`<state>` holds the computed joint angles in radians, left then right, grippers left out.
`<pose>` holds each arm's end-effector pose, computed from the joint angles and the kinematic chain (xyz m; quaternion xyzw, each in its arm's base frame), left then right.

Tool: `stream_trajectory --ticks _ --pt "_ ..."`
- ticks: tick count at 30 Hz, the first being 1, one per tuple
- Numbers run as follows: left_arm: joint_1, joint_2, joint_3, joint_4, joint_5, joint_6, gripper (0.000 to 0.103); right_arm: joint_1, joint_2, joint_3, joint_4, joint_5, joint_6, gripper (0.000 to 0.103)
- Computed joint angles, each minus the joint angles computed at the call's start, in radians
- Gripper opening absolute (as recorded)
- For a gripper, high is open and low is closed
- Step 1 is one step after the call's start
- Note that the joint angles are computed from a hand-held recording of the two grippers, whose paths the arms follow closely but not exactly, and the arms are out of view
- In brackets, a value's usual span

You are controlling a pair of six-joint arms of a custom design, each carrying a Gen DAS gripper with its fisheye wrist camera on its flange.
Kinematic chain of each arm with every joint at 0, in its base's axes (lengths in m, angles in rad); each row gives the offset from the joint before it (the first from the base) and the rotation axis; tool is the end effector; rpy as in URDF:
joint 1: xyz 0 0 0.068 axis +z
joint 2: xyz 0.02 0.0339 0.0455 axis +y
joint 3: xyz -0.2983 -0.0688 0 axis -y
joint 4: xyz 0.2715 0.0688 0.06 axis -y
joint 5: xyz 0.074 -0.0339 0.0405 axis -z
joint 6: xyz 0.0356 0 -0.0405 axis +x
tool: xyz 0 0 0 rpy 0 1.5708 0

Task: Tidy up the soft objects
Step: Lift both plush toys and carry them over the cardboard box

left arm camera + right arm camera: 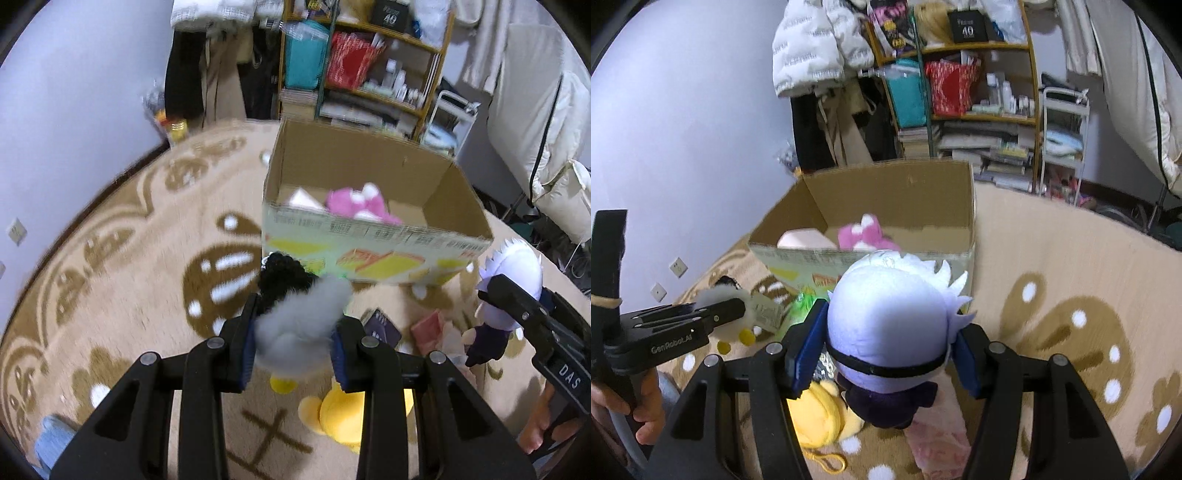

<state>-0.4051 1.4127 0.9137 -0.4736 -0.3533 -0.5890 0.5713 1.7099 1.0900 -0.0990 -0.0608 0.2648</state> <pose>0.2811 -0.1072 0.2421 -0.1379 0.9320 0.0093 0.3350 0.3350 0.2179 0.2279 -0.1514 0.8976 0.1930 0.3662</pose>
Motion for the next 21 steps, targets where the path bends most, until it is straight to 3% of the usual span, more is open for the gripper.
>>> stream_trajectory --ticks 9,21 --pt "-0.067 -0.046 -0.006 0.059 -0.135 0.063 0.032 0.012 -0.036 -0.023 0.087 0.06 -0.025 0.065" --pt "-0.05 -0.063 -0.002 0.176 -0.216 0.104 0.032 0.016 -0.004 0.029 0.155 0.162 -0.036 0.065"
